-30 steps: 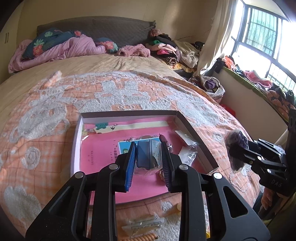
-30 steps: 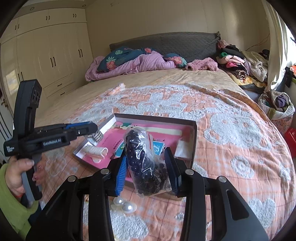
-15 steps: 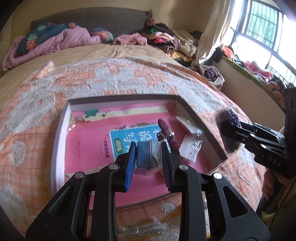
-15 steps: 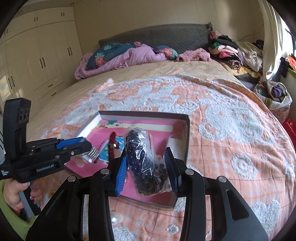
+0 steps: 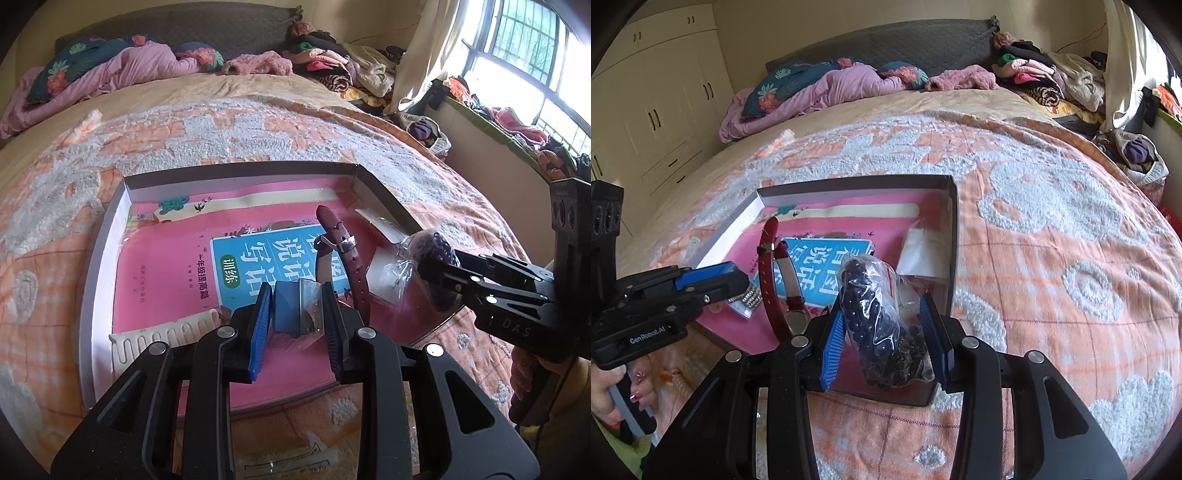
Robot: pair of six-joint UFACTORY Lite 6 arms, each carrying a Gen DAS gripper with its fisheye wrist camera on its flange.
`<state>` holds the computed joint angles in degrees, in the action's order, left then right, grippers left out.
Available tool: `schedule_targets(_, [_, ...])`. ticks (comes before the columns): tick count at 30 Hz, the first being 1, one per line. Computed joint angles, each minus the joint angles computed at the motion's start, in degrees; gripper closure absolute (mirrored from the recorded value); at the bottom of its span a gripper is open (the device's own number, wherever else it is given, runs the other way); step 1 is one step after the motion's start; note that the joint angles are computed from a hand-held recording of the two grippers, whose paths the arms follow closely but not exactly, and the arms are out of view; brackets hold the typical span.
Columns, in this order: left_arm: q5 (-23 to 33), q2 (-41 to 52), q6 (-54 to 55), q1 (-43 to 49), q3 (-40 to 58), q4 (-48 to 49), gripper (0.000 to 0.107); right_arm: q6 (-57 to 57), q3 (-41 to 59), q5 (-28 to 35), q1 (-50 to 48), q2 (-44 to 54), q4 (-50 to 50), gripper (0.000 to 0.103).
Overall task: Organize jewelry
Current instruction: 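Open the left tool to drop the blue box while the right releases the beaded bag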
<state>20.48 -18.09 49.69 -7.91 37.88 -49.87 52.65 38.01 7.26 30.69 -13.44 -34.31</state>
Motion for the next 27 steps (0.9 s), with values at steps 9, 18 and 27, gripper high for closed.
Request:
schedule_targets(9, [-0.19, -0.25, 0.00, 0.01, -0.15, 0.06, 0.082, -4.07, -3.21, -1.46, -0.14, -4.60, 6.37, 0.039])
schedule_targets(18, [0.17, -2.62, -2.17, 1.08, -0.50, 2.13, 0.053, 1.41, -5.75, 1.71, 1.66, -12.88, 1.77, 0.023])
schedule_targets(27, [1.28, -7.32, -9.58, 1.07, -0.76, 8.05, 0.026, 7.16, -7.08, 5.32, 3.95, -18.60, -2.88, 0.014])
